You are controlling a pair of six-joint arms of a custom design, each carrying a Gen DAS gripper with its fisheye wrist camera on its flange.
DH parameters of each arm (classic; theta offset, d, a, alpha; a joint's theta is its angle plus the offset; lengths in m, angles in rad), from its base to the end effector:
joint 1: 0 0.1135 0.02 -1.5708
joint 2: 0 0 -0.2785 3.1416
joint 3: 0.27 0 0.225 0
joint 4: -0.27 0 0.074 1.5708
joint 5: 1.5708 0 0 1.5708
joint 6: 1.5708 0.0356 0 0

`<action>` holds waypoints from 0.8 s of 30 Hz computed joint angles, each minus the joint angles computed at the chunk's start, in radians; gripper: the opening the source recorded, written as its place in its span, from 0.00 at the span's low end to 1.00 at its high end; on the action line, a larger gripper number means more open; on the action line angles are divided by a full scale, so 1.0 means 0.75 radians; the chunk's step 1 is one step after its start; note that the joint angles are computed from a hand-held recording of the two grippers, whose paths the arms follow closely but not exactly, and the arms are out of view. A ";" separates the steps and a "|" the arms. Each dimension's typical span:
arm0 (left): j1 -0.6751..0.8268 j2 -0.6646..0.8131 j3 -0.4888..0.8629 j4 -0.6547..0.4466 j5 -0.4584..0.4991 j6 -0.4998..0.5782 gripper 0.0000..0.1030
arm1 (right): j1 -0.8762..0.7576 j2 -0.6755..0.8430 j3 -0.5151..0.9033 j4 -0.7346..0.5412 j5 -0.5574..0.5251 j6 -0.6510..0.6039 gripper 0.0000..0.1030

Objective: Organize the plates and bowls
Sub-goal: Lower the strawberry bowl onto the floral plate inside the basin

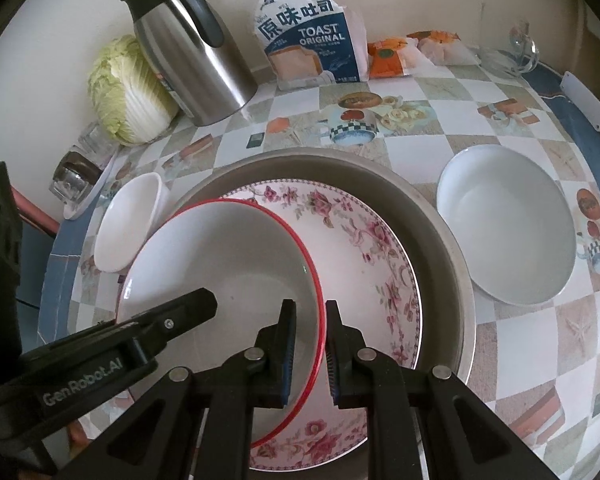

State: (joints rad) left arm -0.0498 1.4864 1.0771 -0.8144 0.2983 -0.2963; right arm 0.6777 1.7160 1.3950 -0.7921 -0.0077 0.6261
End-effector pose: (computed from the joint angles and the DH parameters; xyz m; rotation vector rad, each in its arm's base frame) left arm 0.2553 -0.0232 0.2582 -0.2719 2.7972 -0.5007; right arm 0.2596 0.2093 0.2793 -0.0735 2.7540 0.3978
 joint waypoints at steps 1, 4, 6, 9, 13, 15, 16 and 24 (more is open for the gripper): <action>0.000 0.002 0.000 0.003 0.002 -0.001 0.21 | -0.001 0.000 0.000 0.001 -0.001 0.000 0.16; -0.003 0.000 0.001 0.004 -0.002 -0.003 0.21 | -0.004 0.002 0.001 0.001 -0.001 -0.003 0.16; -0.007 0.001 0.002 0.004 -0.007 -0.004 0.21 | -0.004 0.004 0.006 -0.002 0.001 -0.005 0.16; -0.022 0.004 0.008 0.004 -0.016 -0.009 0.21 | -0.010 0.006 0.009 -0.004 0.002 -0.008 0.16; -0.044 0.007 0.007 0.014 -0.013 -0.022 0.21 | -0.028 -0.003 -0.005 0.002 -0.003 -0.005 0.16; -0.052 0.010 0.009 0.018 -0.014 -0.029 0.21 | -0.033 -0.006 -0.012 0.006 -0.002 -0.005 0.16; -0.054 0.011 0.010 0.020 -0.013 -0.034 0.21 | -0.035 -0.008 -0.015 0.008 -0.001 -0.006 0.16; -0.039 0.003 0.018 0.006 0.004 -0.048 0.21 | -0.047 0.004 -0.020 0.006 -0.027 -0.008 0.16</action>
State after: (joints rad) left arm -0.0787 1.4883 1.0903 -0.8097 0.3017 -0.3327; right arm 0.6422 1.7189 1.3798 -0.7873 -0.0276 0.6203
